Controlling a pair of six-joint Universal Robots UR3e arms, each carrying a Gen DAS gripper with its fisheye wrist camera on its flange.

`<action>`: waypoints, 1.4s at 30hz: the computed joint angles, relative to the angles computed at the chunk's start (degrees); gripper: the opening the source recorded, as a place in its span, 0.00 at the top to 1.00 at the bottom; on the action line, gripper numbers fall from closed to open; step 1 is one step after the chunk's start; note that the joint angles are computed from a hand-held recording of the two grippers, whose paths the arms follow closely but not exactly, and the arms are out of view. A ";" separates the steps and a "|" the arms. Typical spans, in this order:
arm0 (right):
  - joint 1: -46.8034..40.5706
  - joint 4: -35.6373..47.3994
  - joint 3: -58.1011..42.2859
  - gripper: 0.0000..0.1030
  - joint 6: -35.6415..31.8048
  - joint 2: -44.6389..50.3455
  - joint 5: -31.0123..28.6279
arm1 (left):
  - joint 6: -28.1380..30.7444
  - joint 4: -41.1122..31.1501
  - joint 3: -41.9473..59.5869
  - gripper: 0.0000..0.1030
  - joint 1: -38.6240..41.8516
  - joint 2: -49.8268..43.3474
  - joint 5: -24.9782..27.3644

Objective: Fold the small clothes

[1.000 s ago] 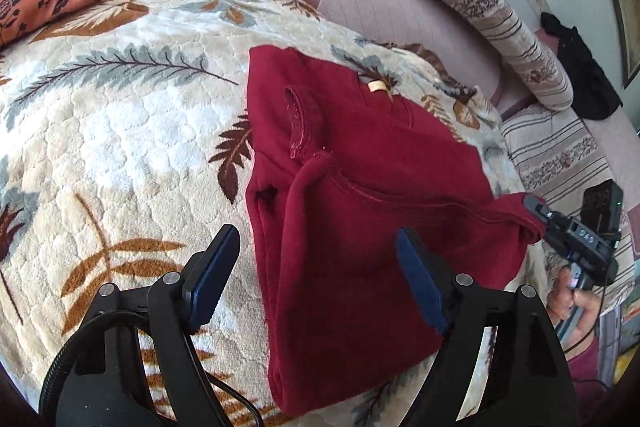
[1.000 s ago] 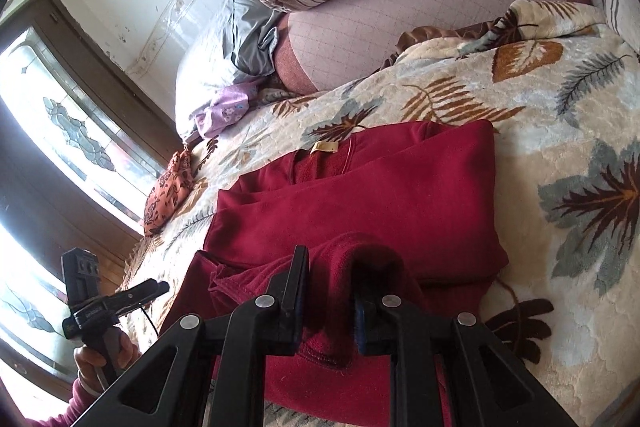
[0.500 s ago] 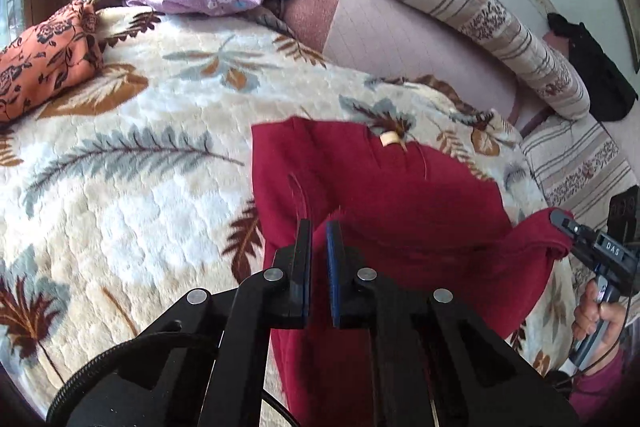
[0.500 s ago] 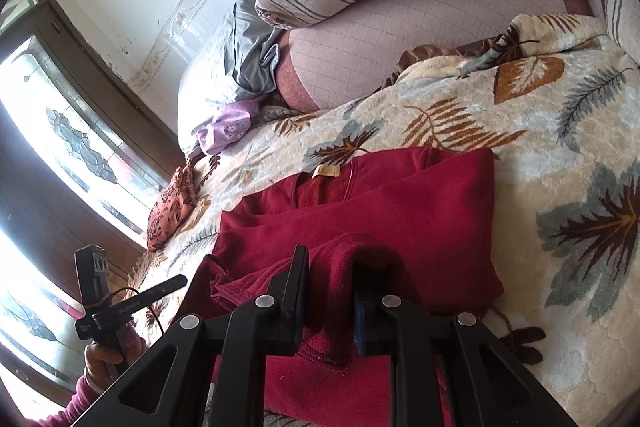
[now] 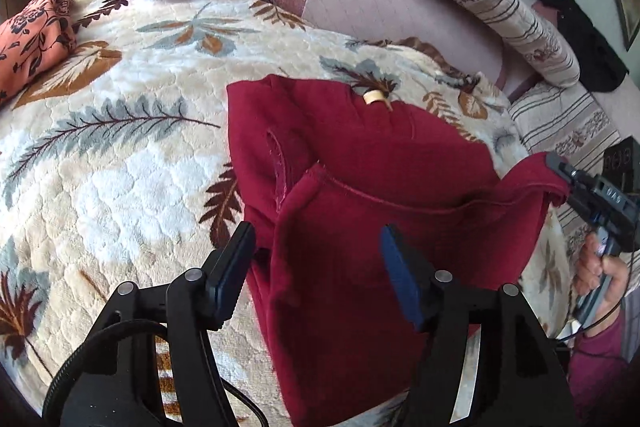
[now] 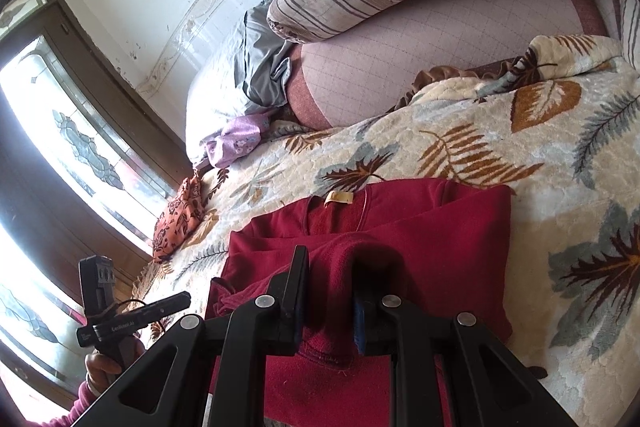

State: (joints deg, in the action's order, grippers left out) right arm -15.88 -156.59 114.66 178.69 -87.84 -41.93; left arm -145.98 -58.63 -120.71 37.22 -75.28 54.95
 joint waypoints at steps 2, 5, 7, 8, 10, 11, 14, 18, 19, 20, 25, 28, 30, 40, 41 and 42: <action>-0.67 0.62 0.45 0.83 -0.15 -0.24 0.73 | -1.31 5.11 -1.71 0.37 -1.82 -1.73 1.52; -1.35 1.58 1.15 0.83 -0.54 -1.35 1.24 | -2.08 11.21 -3.40 0.38 -3.77 -4.28 1.28; -1.75 1.93 2.07 0.83 -1.12 -2.51 1.56 | -2.26 15.27 -3.70 0.53 -5.90 -6.21 2.57; -1.97 2.31 2.60 0.83 -1.58 -3.20 1.72 | -2.68 17.29 -3.35 0.74 -7.65 -7.53 4.75; -2.35 2.82 3.81 0.83 -2.32 -4.41 1.76 | -3.86 20.36 -3.05 0.83 -9.47 -9.48 7.99; -2.56 3.05 4.31 0.83 -2.57 -4.85 1.78 | -3.58 19.60 -3.24 0.88 -8.58 -9.29 6.90; -3.55 4.24 5.65 0.83 -3.49 -6.14 2.39 | -2.77 15.73 -3.34 0.93 -5.43 -6.82 4.47; -4.53 5.72 5.93 0.83 -4.04 -7.67 3.64 | -2.90 11.88 -2.45 0.94 -1.50 -1.85 0.23; -4.51 5.73 5.58 0.83 -3.92 -7.79 3.70 | -3.30 11.18 -1.56 0.94 -1.00 -1.27 -0.60; -4.31 5.44 4.96 0.83 -3.66 -7.61 3.56 | -3.91 11.10 -0.52 0.94 -0.86 -1.10 -1.21; -1.64 -0.08 -0.54 0.83 1.27 -2.23 0.13 | -11.96 20.21 8.45 0.94 -7.01 -9.31 2.98; 0.46 -2.78 -6.61 0.83 5.20 4.30 -2.82 | -16.52 25.35 15.73 0.94 -11.76 -17.45 8.17; 1.92 -3.28 -11.93 0.83 7.46 9.78 -4.76 | -19.08 27.49 20.69 0.94 -14.38 -23.47 11.90; 5.04 11.11 -39.67 0.81 13.98 35.24 -9.60 | -23.82 26.61 32.23 0.91 -18.96 -40.76 20.35; 4.27 10.53 -39.17 0.80 14.41 35.08 -8.28 | -23.91 26.08 31.88 0.89 -18.26 -40.18 19.15; 3.22 8.72 -37.36 0.78 14.76 34.17 -6.43 | -23.89 25.06 31.82 0.88 -17.67 -39.53 18.35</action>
State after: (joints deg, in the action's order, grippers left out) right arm -12.66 -147.87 77.30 193.45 -53.67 -48.35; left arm -169.87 -33.57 -88.89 19.55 -114.81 73.30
